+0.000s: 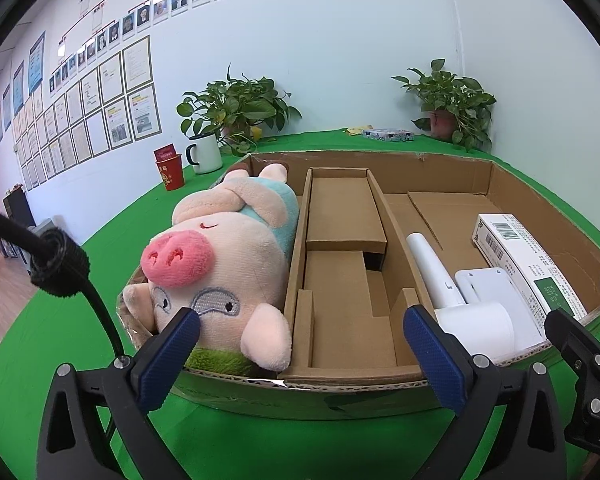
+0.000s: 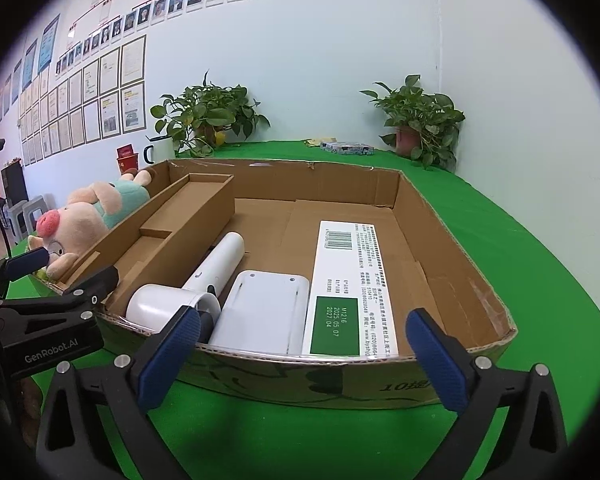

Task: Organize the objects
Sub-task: 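Withdraw the right gripper up and away from the box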

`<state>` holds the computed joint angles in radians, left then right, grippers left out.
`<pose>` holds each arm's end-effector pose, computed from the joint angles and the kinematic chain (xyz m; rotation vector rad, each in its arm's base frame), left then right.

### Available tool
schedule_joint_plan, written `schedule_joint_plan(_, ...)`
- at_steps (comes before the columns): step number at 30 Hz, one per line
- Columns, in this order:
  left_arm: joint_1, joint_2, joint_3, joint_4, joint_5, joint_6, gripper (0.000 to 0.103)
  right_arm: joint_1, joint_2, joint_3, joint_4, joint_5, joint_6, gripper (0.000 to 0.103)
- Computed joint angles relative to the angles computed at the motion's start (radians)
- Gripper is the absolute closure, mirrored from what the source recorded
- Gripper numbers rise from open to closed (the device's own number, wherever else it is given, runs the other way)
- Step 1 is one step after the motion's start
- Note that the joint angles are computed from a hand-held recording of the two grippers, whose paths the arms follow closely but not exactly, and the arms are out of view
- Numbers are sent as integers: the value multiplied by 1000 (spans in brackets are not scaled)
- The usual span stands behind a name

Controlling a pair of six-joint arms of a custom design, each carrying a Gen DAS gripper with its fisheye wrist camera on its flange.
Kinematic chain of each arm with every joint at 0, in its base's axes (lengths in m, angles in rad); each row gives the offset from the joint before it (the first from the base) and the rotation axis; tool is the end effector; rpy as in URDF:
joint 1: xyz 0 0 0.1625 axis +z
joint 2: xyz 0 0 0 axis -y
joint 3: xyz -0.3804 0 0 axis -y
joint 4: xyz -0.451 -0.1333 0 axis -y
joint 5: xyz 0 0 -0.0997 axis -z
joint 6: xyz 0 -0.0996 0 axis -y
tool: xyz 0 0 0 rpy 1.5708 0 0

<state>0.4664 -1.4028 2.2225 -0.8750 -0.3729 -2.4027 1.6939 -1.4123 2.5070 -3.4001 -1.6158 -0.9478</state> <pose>-0.2026 -0.3551 0.1063 -0.1315 1.7345 -1.2321 0.1779 -0.3885 0.1303 1.3380 -2.3005 0.9141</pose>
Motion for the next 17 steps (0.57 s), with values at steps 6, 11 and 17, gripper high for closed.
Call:
schedule_joint_plan(6, 0, 0, 0, 0, 0, 0, 0, -1, -3, 2, 0, 0, -2, 1)
schedule_joint_plan(11, 0, 0, 0, 0, 0, -1, 0, -1, -2, 1, 0, 1, -2, 1)
schedule_joint_plan(17, -1, 5, 2, -5, 0, -3, 0, -2, -1, 1, -1, 2, -2, 1)
